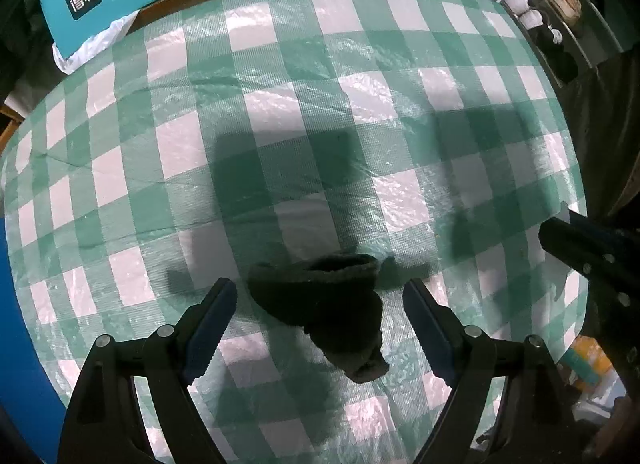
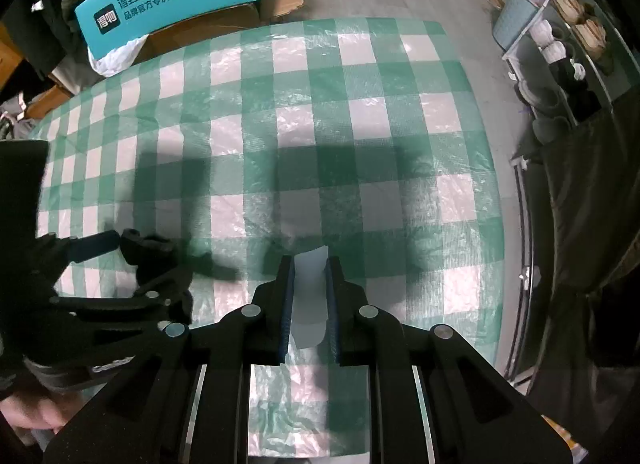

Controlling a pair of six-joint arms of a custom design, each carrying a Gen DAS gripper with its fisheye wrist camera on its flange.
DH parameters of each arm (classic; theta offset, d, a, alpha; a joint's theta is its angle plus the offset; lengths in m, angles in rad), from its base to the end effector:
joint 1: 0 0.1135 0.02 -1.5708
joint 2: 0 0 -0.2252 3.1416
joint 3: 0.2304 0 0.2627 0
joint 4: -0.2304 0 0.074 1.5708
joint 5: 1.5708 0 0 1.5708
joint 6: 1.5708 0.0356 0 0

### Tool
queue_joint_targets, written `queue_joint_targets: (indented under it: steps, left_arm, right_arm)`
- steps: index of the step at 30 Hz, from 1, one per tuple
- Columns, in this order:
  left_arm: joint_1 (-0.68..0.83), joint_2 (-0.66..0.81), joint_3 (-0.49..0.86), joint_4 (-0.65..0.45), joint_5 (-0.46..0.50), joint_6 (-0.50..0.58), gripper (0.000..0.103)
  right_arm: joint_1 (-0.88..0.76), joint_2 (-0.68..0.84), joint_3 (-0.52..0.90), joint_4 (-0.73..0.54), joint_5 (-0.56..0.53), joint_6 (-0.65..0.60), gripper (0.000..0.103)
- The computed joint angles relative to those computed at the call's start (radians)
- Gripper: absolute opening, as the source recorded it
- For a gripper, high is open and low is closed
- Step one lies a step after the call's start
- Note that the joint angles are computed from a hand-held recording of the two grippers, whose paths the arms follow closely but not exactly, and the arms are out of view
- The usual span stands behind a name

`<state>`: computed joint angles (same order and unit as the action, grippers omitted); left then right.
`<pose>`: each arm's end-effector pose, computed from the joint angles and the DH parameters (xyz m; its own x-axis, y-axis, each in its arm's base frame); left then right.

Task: Organize soft objects
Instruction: 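Close the left tool on the black glove while the right tool grasps the small white item, then lift and carry the black glove and white item over the box with both tools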

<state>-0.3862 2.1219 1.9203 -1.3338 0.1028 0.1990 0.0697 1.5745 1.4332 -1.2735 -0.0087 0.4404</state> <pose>0.3732 -0.1557 0.2036 -0.8328 0.5509 -0.0550 0.5536 0.8275 -0.0935 0.2988 0.0212 0.2538 -0.9217 0.3630 -0.1369 0.3559 0.9316 0.0740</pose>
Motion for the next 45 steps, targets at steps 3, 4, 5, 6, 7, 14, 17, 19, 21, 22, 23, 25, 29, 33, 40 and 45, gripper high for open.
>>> queue_joint_targets:
  steps: [3, 4, 5, 6, 7, 14, 17, 19, 21, 22, 23, 25, 29, 33, 40, 45]
  left_arm:
    - [-0.001, -0.005, -0.018, 0.003, 0.008, 0.009, 0.073]
    - [-0.004, 0.004, -0.011, -0.003, 0.004, 0.015, 0.067]
    - [-0.009, 0.015, 0.000, -0.009, -0.004, 0.018, 0.063]
    - [-0.010, 0.015, -0.002, -0.010, -0.005, 0.021, 0.063]
    - [-0.008, 0.015, -0.003, -0.011, 0.003, 0.025, 0.061]
    - [0.000, -0.027, -0.037, 0.004, 0.020, 0.073, 0.046]
    - [-0.024, -0.049, -0.031, 0.000, 0.011, 0.068, 0.046]
    - [-0.026, -0.078, -0.044, 0.002, 0.003, 0.079, 0.045]
    - [-0.030, -0.103, -0.055, 0.009, -0.008, 0.092, 0.045]
    - [-0.026, -0.112, -0.059, 0.010, -0.011, 0.098, 0.045]
    - [-0.024, -0.121, -0.058, 0.007, -0.016, 0.103, 0.045]
    - [-0.017, -0.136, -0.059, 0.004, -0.025, 0.119, 0.045]
    - [0.058, -0.192, -0.068, -0.013, -0.039, 0.212, 0.045]
    - [0.130, -0.234, -0.062, -0.024, -0.037, 0.284, 0.046]
    - [0.239, -0.270, -0.014, -0.059, -0.024, 0.395, 0.045]
    - [0.306, -0.287, 0.020, -0.082, -0.009, 0.461, 0.046]
  right_arm:
    - [0.013, 0.008, 0.008, -0.004, 0.000, 0.008, 0.013]
    - [0.015, 0.011, 0.011, -0.005, -0.001, 0.007, 0.013]
    - [0.020, 0.013, 0.013, -0.004, 0.000, 0.009, 0.013]
    - [0.025, 0.015, 0.014, -0.004, 0.000, 0.013, 0.013]
    - [0.029, 0.015, 0.015, -0.005, -0.001, 0.016, 0.013]
    - [0.046, 0.016, 0.035, -0.019, 0.004, 0.026, 0.013]
    - [0.059, 0.012, 0.043, -0.025, 0.008, 0.035, 0.013]
    - [0.068, 0.011, 0.050, -0.031, 0.009, 0.043, 0.013]
    - [0.076, 0.008, 0.056, -0.037, 0.013, 0.045, 0.013]
    - [0.083, 0.008, 0.063, -0.042, 0.017, 0.047, 0.013]
    - [0.089, 0.005, 0.066, -0.044, 0.021, 0.052, 0.013]
    - [0.098, 0.001, 0.075, -0.050, 0.024, 0.058, 0.013]
    - [0.124, -0.007, 0.095, -0.062, 0.032, 0.073, 0.013]
    - [0.166, 0.001, 0.141, -0.091, 0.057, 0.080, 0.013]
    - [0.248, 0.031, 0.244, -0.135, 0.084, 0.102, 0.013]
    - [0.318, 0.075, 0.342, -0.169, 0.102, 0.117, 0.013]
